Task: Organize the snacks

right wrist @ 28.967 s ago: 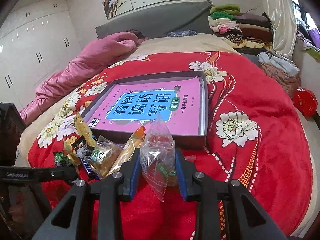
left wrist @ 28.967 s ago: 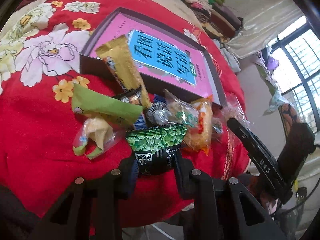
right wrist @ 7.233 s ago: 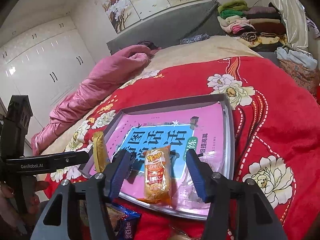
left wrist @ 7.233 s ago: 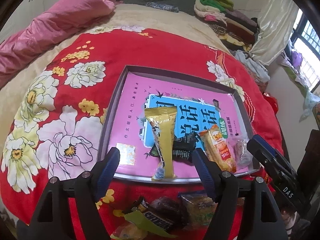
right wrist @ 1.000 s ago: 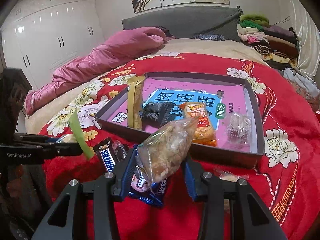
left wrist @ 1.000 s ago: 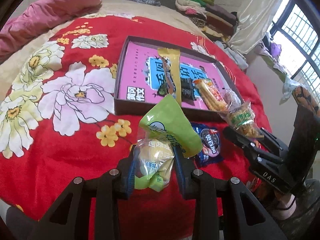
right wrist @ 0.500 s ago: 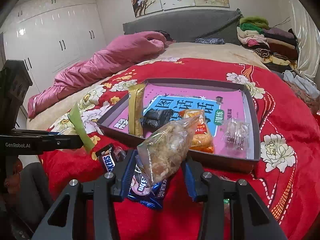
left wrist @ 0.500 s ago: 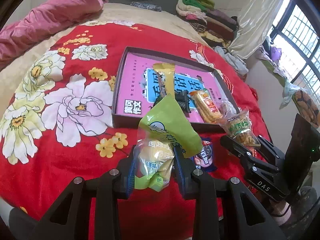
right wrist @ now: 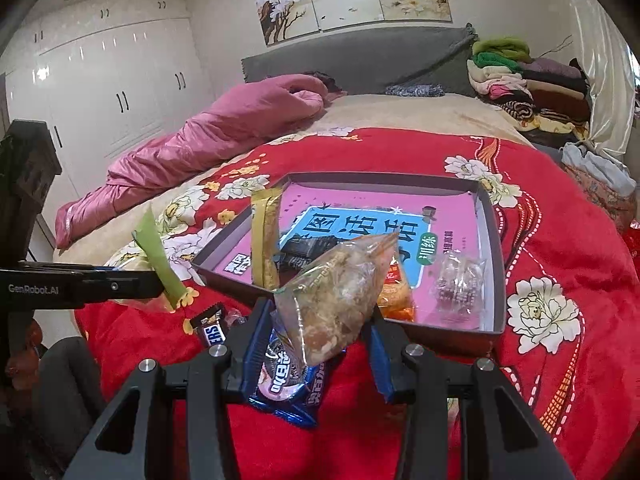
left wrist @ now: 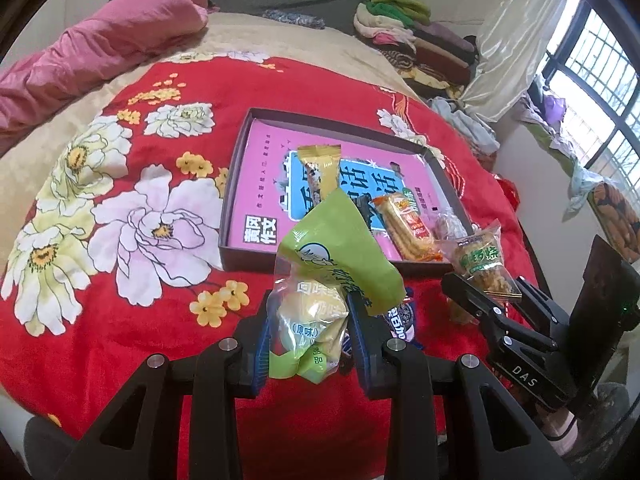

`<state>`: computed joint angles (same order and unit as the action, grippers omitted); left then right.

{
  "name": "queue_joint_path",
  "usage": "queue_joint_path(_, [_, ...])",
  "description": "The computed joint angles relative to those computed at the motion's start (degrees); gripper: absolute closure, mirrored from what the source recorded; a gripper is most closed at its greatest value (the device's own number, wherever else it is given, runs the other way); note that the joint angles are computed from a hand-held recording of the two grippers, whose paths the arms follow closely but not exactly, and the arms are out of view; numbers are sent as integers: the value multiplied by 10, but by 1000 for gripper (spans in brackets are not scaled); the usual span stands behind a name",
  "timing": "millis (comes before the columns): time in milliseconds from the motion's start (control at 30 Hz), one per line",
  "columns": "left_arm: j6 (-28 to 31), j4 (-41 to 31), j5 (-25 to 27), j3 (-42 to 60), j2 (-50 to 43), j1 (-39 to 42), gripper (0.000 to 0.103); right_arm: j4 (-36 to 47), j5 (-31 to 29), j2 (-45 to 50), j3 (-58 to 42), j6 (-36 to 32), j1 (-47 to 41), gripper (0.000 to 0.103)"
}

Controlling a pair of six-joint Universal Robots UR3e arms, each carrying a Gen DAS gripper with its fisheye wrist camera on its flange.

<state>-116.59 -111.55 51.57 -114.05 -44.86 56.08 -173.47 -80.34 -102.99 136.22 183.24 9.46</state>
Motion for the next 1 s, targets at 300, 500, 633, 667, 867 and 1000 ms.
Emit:
queue_joint_path(300, [-9,-4,-5,17,1,-7,68,0,11,-16,6,2,-15,58])
queue_joint_path(500, [-8,-14,-16,31,3,-8,68,-4,11,-16,2,-3,-14,58])
queue_joint_path(633, [-35,14,-18,30,-8,-22,68,-9,0,-15,-1,-11,-7,58])
queue_joint_path(667, [-41,20,-18,30,-13,-26,68,-9,-1,-16,-2,-12,-7,58])
queue_joint_path(867, [-81,66,-19,24,-35,-45,68,-7,21,-27,3,-16,-29,58])
queue_joint_path(1000, [-108,96,-19,21,-53,-59,68,-5,31,-34,6,-17,-43,58])
